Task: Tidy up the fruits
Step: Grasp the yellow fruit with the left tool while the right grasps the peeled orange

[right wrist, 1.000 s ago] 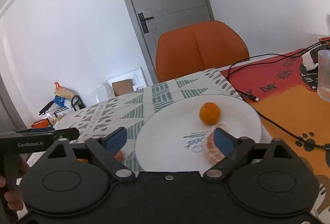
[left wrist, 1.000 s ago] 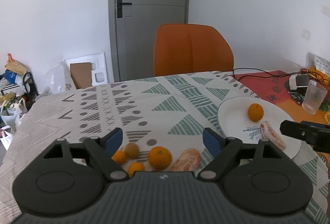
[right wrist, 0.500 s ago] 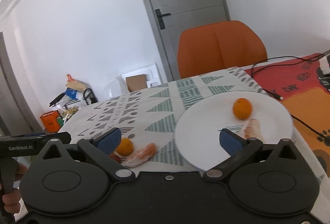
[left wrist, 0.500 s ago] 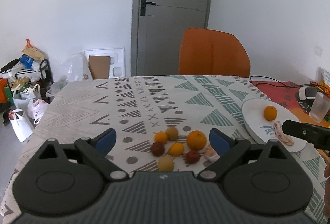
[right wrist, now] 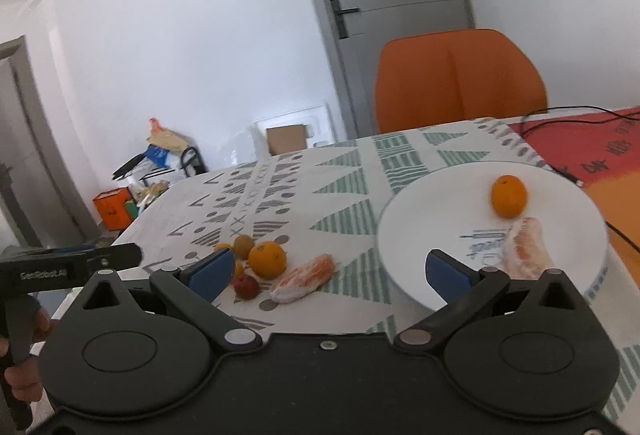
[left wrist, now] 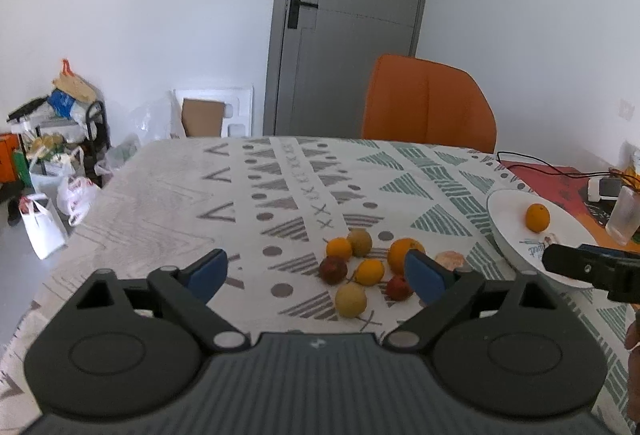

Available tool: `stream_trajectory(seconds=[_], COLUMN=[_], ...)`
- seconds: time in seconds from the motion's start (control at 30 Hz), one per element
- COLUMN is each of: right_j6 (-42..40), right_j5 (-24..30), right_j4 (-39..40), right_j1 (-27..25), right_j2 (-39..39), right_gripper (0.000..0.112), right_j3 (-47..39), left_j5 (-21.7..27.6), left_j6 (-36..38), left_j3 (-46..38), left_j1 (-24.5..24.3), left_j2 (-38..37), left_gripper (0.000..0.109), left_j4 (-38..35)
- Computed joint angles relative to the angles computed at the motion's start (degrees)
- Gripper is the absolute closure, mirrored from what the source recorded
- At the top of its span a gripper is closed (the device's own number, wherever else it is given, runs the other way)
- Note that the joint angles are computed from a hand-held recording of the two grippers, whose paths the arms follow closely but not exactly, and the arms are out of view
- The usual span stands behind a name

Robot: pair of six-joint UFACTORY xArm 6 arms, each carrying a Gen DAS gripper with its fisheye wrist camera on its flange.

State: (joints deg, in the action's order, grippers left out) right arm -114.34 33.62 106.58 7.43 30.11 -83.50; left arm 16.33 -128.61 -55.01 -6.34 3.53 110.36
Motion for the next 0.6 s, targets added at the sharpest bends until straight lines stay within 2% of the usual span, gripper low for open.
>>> stream_trajectory(seconds=[0.1,0.2,0.37,0.5,0.6], right_j6=[0.1,0.4,-1.9,5.0,7.5], right_j5=[0.2,0.3,-2.8,-4.4,-4.0], right_j4=[-1.5,-2.7,-1.4,-7.3,-10.0], right_j1=[0.6,1.2,2.8,3.7,4.0], right_j2=[0.8,1.7,4.3,7.3,8.4], right_gripper=[0.009,0.009,0.011,0.031,0.039], right_j3=[-0.6,-1.4,-4.6,-8.6,-10.0], left_j5=[0.3,-0.6,-1.6,-4.7,-6.0], left_j6=[-2.1,-4.2,-7.4,-9.6,-11.4], left_j3=[-0.4,-1.4,-3.6,-6.7,-8.5], left_j1=[0.3,1.0,1.7,2.6,2.7], left_j2=[1.0,2.7,5.8,8.8,10.7], left_gripper=[0.017,0.025,0.032,0.04,0.047], left_j4=[1.2,2.5,4.6,6.8,8.4])
